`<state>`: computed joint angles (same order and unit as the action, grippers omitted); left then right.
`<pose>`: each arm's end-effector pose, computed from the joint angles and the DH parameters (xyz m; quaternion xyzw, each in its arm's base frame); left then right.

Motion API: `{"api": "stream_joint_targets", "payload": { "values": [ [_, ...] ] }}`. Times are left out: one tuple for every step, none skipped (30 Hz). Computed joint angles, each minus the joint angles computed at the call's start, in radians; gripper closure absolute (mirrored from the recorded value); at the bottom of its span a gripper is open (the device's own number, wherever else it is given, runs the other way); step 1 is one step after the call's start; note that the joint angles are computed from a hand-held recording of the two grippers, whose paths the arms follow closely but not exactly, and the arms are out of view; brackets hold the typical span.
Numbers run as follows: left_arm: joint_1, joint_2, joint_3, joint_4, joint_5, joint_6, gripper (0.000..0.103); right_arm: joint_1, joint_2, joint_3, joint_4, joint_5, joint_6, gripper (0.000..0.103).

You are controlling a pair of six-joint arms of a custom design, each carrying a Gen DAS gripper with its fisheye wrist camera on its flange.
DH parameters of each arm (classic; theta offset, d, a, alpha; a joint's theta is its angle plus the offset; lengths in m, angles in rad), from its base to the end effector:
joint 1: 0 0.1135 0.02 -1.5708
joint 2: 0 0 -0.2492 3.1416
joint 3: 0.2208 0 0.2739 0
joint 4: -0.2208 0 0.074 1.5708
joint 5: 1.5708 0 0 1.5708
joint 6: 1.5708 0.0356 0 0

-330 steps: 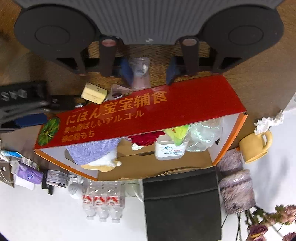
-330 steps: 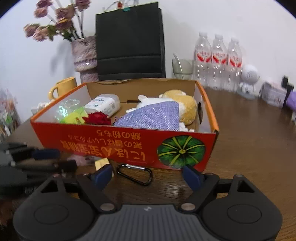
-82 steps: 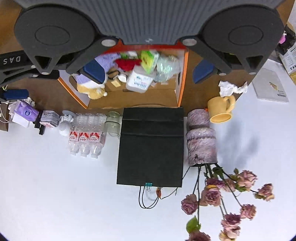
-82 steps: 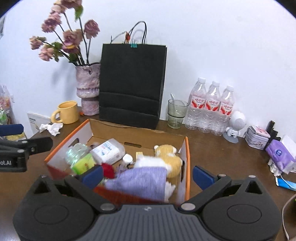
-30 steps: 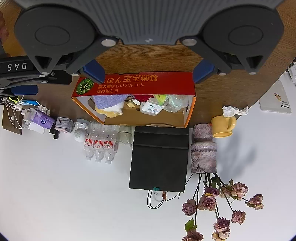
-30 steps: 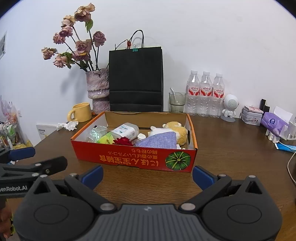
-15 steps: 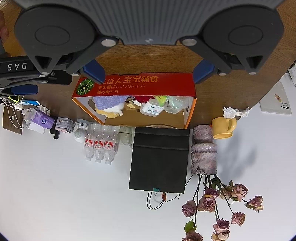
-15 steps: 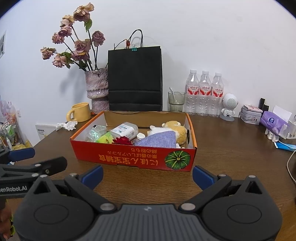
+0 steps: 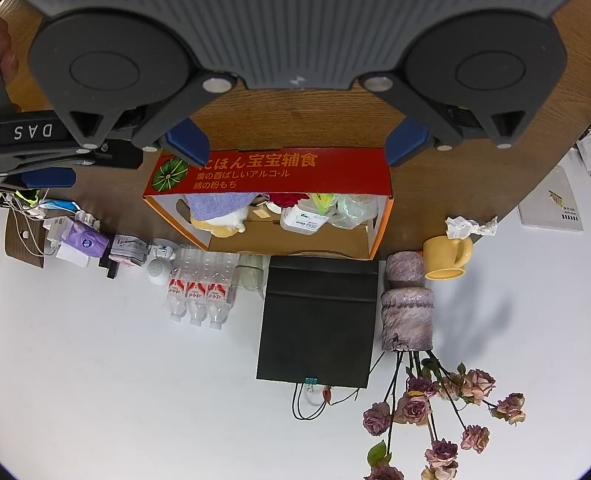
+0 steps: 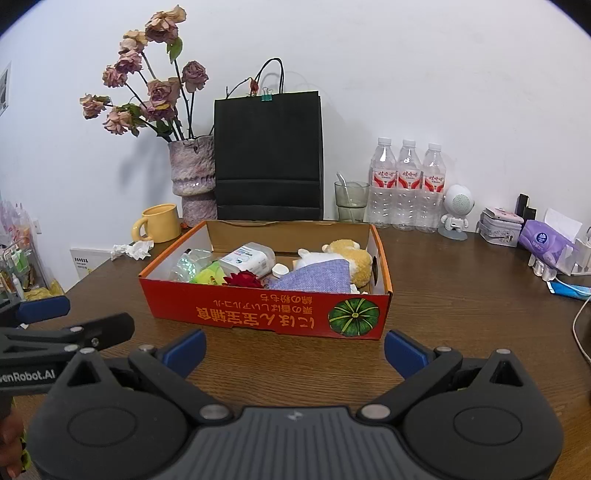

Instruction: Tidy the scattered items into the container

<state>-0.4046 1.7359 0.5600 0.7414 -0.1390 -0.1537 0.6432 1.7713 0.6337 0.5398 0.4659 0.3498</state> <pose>0.2945 -0.1207 0.0897 0.0681 0.8389 -0.0916 0.5321 0.2686 0.1814 0.0808 -0.0189 0.8666 0.0373 0.4972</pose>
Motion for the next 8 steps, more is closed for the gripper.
{"api": "stream_joint_targets", "payload": {
  "values": [
    [0.0, 0.001, 0.001, -0.001, 0.0, -0.001, 0.0, 0.0, 0.0, 0.0, 0.0, -0.001, 0.001, 0.0],
    [0.0, 0.003, 0.002, -0.003, 0.001, -0.003, 0.0, -0.001, 0.0, 0.0, -0.001, -0.001, 0.001, 0.0],
    [0.001, 0.004, 0.003, -0.003, 0.004, -0.006, 0.0, -0.001, 0.001, 0.0, -0.001, -0.001, 0.002, 0.0],
    [0.001, 0.005, 0.004, -0.004, 0.008, -0.008, 0.0, -0.001, 0.002, 0.0, -0.001, -0.001, 0.004, 0.0],
    [0.005, 0.008, 0.005, -0.001, 0.016, -0.01, 0.0, -0.001, 0.003, -0.001, 0.0, -0.001, 0.004, 0.0],
    [0.008, 0.011, 0.005, 0.003, 0.024, -0.012, 0.0, -0.002, 0.003, -0.002, 0.002, -0.002, 0.004, 0.0],
    [0.008, 0.012, 0.005, 0.003, 0.023, -0.014, 0.0, -0.002, 0.003, -0.002, 0.002, -0.003, 0.005, 0.0],
    [0.006, 0.013, 0.006, 0.002, 0.018, -0.014, 0.0, -0.001, 0.003, -0.002, 0.003, -0.004, 0.005, 0.0]
  ]
}}
